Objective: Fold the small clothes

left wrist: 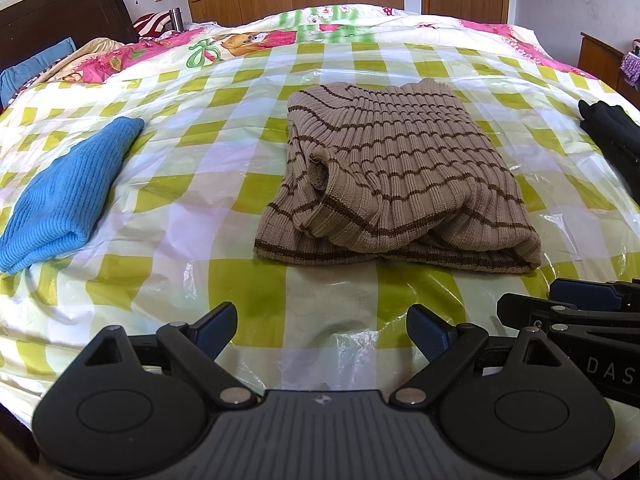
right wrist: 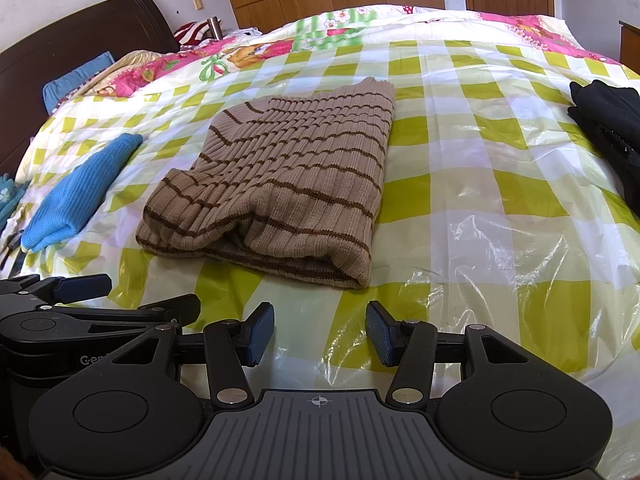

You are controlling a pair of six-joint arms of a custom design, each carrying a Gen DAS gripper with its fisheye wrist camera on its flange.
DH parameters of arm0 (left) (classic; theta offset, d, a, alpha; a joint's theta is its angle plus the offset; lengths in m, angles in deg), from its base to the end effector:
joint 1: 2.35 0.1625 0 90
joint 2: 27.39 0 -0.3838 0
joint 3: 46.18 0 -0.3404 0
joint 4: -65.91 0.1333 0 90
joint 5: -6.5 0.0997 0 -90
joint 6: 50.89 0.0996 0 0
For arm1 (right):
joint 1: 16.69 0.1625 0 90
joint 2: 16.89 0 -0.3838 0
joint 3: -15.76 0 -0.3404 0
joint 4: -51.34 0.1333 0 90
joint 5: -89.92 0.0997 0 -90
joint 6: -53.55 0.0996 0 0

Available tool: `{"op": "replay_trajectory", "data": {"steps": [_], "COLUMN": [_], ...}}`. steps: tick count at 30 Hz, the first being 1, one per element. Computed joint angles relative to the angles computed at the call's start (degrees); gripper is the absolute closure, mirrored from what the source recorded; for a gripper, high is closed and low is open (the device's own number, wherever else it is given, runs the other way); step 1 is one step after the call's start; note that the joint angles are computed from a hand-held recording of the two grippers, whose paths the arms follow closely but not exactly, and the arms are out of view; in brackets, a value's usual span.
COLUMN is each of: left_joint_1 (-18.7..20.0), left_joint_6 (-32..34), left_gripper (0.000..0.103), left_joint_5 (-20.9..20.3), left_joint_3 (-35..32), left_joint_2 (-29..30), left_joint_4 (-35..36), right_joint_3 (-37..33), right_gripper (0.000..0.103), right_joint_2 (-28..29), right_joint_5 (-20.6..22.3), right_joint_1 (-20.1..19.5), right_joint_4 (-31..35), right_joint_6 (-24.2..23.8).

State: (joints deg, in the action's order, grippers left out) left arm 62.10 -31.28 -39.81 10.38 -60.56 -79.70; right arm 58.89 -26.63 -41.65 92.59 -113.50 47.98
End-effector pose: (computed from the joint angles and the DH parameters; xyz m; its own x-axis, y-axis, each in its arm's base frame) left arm -0.1439 -0.7696 0.2296 -0.6417 0.2369 -0.7294 0.6160 0.7259 -0.3061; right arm 0.3231 -0.7202 0.0502 -0.8232 0.0981 0.5592 -0.3289 0.7204 -0.6106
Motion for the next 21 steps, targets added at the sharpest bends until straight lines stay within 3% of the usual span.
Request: {"op": "replay_trajectory", "data": {"steps": [21], "left_joint_1": [-0.1], "left_joint_6": [0.1], "left_gripper": [0.003], "left_joint_5": [0.1], "left_joint_3": [0.4], "left_joint_2": [-0.2], "left_joint_4": [-0.2], "right_joint_3": [0.1], "right_gripper": [0.053], "right_joint_2": [0.0], "right_joint_5": [0.0], "right_joint_1": [0.0], "right_joint_4": [0.0], "right_joint_6": [0.1]}}
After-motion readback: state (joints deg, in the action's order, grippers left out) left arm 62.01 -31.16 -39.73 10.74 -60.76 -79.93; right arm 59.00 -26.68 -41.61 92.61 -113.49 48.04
